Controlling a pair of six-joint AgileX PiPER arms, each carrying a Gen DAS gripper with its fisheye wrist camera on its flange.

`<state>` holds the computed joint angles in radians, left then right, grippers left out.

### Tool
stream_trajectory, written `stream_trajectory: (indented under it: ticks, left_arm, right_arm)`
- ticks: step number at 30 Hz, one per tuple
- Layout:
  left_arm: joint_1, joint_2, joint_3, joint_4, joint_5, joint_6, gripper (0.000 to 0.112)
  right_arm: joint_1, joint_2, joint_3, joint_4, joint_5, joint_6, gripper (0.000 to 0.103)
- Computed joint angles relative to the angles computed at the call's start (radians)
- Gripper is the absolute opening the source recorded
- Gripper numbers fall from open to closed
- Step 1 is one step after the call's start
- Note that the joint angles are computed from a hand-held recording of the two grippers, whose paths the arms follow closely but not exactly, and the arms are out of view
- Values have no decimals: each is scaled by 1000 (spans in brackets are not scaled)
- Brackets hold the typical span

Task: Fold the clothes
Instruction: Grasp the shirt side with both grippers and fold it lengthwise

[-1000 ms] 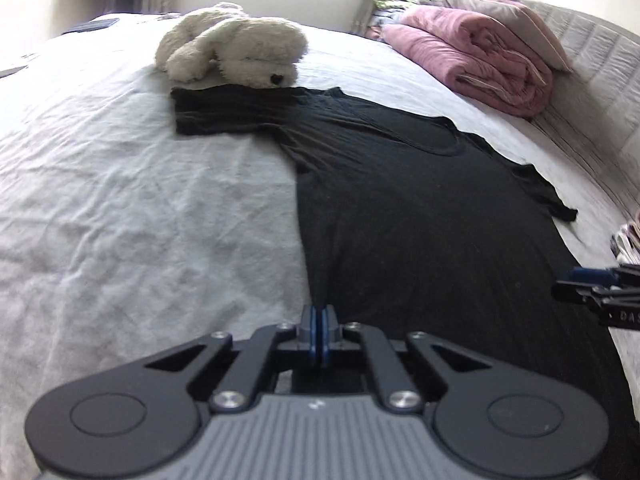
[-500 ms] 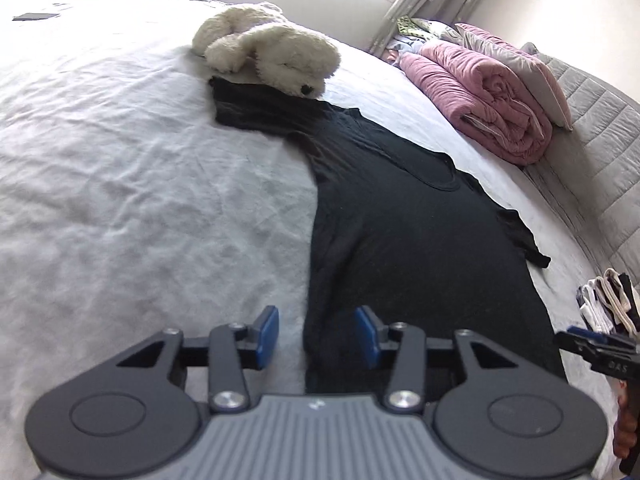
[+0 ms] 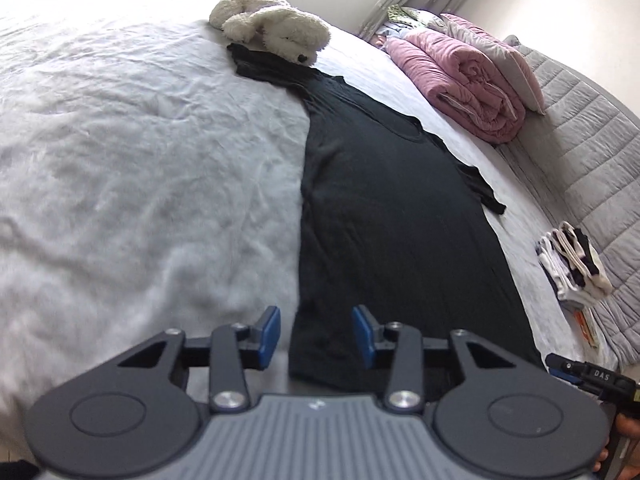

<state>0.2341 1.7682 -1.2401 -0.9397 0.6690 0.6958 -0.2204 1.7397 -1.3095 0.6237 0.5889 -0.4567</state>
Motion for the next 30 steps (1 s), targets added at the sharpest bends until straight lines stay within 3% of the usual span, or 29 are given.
stream_trajectory:
  ticks: [6, 10, 11, 12, 13, 14, 17, 19, 21, 24, 26, 30]
  left_arm:
    - [-19, -28, 76, -20, -31, 41, 40]
    - [-42, -22, 74, -10, -56, 52, 39]
    - [-45, -21, 71, -9, -53, 56, 35]
    - [-48, -19, 68, -8, -50, 59, 13]
    - [-51, -17, 65, -7, -47, 62, 5]
    - [-50, -22, 65, -7, -49, 66, 5]
    - [-31, -80, 88, -34, -59, 107, 5]
    - [-10, -145, 116, -62, -59, 153, 5]
    - [2, -202, 134, -33, -55, 147, 5]
    - [6, -251, 140, 62, -35, 81, 5]
    - [-26, -260, 144, 160, -68, 28, 5]
    - [-87, -209, 128, 328, -99, -118, 5]
  right_arm:
    - [3, -139, 189, 139, -103, -244, 56]
    - [21, -138, 217, 38, -115, -226, 56]
    - [27, -129, 223, 5, -132, -205, 49]
    - [23, -125, 230, 13, -143, -214, 42]
    - [9, -126, 227, 60, -125, -252, 30]
    - [-14, -127, 223, 145, -89, -326, 1]
    - [-86, -146, 237, 375, 11, -499, 2]
    - [-158, -137, 237, 526, 130, -558, 2]
    - [-231, -114, 233, 641, 262, -567, 2]
    - [-285, -107, 241, 703, 359, -526, 2]
    - [-300, -130, 258, 716, 364, -513, 2]
    - [-247, -184, 269, 599, 213, -441, 2]
